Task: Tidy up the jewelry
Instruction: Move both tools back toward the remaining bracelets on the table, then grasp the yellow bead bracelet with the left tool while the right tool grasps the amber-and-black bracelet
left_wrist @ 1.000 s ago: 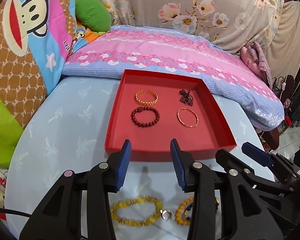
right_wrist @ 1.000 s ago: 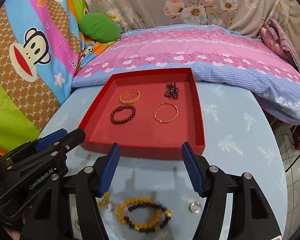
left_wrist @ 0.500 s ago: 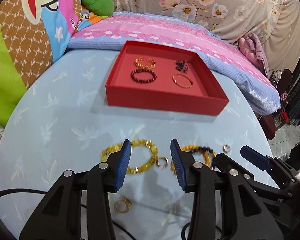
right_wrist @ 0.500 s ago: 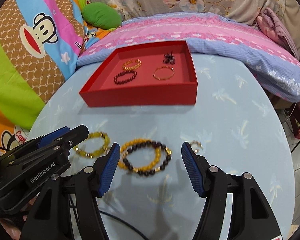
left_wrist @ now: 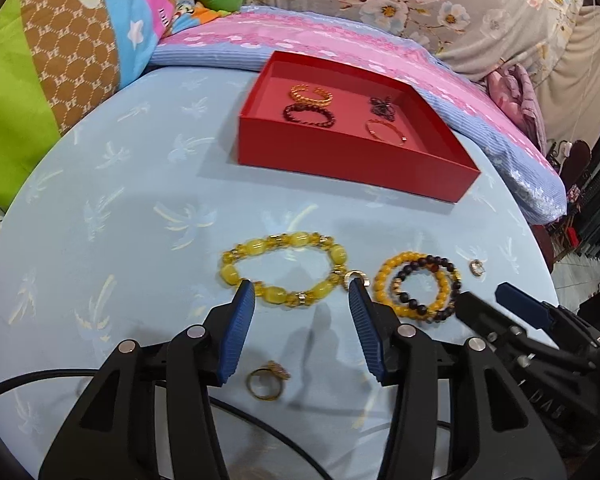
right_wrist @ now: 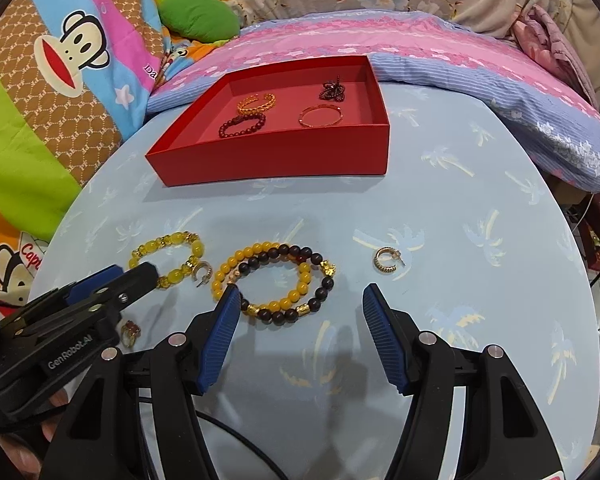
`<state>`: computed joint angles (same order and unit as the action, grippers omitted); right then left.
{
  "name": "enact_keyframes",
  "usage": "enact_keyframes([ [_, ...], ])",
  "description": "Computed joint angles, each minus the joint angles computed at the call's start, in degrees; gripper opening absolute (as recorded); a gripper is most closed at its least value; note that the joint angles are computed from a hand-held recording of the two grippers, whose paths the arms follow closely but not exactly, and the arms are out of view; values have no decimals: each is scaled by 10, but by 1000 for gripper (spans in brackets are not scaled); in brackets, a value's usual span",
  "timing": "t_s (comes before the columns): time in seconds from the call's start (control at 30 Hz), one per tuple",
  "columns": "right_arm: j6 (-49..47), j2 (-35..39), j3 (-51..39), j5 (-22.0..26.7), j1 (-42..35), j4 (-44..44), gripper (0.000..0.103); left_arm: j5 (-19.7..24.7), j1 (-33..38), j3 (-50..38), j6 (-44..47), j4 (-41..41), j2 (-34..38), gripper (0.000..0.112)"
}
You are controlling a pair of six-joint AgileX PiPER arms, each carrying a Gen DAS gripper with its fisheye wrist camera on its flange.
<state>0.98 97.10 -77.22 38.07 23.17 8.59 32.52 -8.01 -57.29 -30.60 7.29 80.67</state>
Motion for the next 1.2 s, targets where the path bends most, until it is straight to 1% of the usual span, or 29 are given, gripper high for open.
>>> enact_keyframes([
  [0.17,-2,16,-15,3,-5,5,62,1,26,7,13,-9,1,47],
  [0.33,-2,23,-21,5,-6,3,62,6,21,-6,-9,27,19,46],
  [0.4,-2,23,-21,4,-6,1,62,3,24,-11,-3,29,28,46],
  [0.5,-2,27,-24,6,-7,0,60,3,29,-23,11,17,45,44],
  [0.57,-5,31,-27,7,-10,4,58,3,30,-29,12,20,56,41],
  [0.63,-9,35,-32,10,-11,6,53,0,26,-32,5,33,61,33],
  [0.77,-17,48,-44,17,-16,14,44,0,31,-45,22,20,73,29],
  [0.83,-21,55,-51,21,-17,18,39,-2,33,-48,33,11,76,24],
  [0.9,-23,61,-56,24,-16,19,37,-2,32,-52,36,9,79,20],
  [0.93,-24,64,-58,24,-17,19,34,-2,34,-53,43,4,80,18],
  [0.97,-24,67,-60,26,-17,19,31,-2,34,-56,45,2,82,17],
  [1.03,-24,71,-63,27,-16,19,28,-4,34,-56,54,-5,84,13],
  [1.1,-21,72,-63,25,-15,16,23,-3,32,-59,54,-5,86,10],
  [1.17,-23,74,-64,25,-17,19,19,-5,31,-59,55,-5,86,10],
  [1.2,-27,74,-64,25,-18,24,15,-5,31,-59,55,-5,86,10],
])
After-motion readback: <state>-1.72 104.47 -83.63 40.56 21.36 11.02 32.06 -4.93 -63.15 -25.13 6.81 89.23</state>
